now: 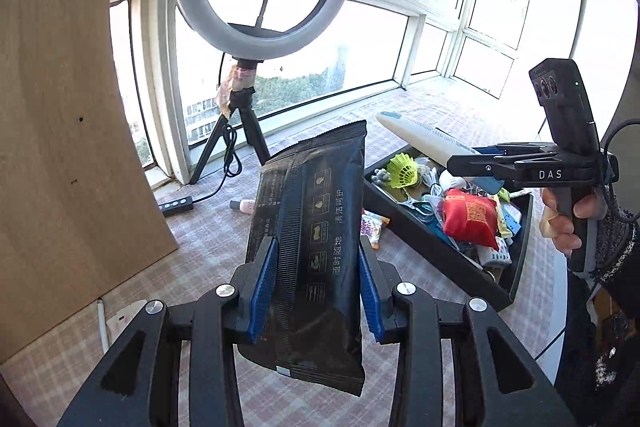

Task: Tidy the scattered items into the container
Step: 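Carry the tube and wipes pack over the black tray and release both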

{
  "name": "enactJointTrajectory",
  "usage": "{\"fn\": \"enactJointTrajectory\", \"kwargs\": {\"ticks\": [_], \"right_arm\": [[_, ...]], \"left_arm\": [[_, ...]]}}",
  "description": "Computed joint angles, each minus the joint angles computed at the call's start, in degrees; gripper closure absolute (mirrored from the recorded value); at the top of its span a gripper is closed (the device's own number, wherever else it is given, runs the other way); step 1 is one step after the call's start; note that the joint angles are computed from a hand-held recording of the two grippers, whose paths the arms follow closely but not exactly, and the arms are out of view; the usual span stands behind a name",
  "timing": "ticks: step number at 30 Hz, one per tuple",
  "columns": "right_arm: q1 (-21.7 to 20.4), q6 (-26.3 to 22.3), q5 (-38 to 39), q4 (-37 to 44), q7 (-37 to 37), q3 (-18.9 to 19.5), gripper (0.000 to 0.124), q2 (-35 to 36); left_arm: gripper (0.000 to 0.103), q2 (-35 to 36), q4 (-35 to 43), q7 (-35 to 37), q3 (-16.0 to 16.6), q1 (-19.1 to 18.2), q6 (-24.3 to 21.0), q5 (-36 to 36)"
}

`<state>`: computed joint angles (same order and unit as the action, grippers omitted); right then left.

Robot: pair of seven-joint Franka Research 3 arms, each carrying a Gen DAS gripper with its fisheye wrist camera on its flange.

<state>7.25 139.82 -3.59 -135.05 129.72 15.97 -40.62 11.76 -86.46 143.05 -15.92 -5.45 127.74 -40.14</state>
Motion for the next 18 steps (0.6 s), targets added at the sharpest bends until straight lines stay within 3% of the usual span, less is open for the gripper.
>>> {"fn": "enactJointTrajectory", "kwargs": {"ticks": [9,18], "right_arm": [[-5.55,-10.43,-0.94,-8.42,3.23,-1.82,0.078,-18.39],[-11.12,-18.96,-2.08,-13.26,2.61,-3.31,0.078,-30.13]], "left_arm": [[0.066,2.09,2.54,-2.95,-4.02,-6.44,3.01,1.05],[0.066,6.55,7.28,-7.77,-7.15,-12.95,4.68,7.47]]}}
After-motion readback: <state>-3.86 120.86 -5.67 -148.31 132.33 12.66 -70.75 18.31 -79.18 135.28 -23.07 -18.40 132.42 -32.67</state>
